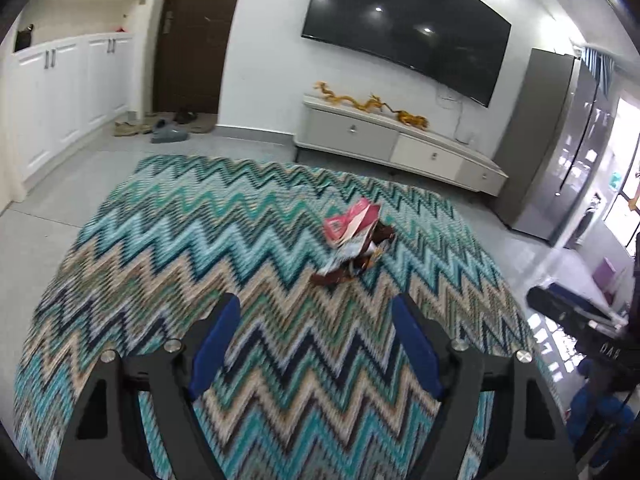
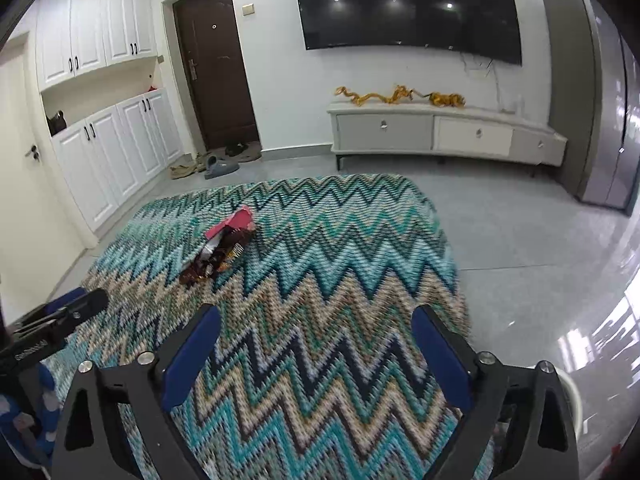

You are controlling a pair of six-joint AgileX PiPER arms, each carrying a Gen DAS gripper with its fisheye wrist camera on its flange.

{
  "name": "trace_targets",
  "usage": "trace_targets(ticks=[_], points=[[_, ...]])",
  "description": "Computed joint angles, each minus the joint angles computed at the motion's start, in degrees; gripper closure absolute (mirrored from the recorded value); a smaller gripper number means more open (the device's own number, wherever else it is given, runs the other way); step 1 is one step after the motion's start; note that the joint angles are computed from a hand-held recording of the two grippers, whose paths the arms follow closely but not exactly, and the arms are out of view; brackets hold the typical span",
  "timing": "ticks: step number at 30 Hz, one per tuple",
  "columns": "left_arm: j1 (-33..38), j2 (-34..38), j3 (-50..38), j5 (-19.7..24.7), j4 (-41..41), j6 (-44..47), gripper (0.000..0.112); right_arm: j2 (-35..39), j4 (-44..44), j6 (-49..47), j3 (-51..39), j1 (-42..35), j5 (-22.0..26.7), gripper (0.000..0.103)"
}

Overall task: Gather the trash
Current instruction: 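Grasp the brown wrapper with right tool while left tool grasps pink chip bag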

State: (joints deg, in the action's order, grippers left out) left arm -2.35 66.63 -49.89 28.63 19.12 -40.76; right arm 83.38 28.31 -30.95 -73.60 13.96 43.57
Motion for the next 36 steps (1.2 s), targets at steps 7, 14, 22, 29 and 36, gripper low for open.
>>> trace_targets(ticks=[7,14,22,29,36], points=[[9.6,9.4,-8.7,-1.8,-15.7,16.2,0.042,10.8,7.8,-2.6,-10.4,1.6,5.9,0.013],[13.1,13.7,-11.7,-1.7,-17.4,19.3,0.042,21.1,8.9,0.5,-19.1,7.7,7.9,0.012],[16.4,18.9,-15.9,-2.0,-22.6,25.3,0.042,29.2,8.2,5.2,-26.2,11.0,8.4,0.013],[15.7,23.0,-19.6,-1.4,-25.5,28.6,0.042,32.0,12.8,2.6,-28.6,8.8,12.2,0.058],[11.9,27.5,-24.6,0.5,-27.6,33.1,0.041,28.1,18.7,-4.3,-22.9,3.2,14.4,0.077]])
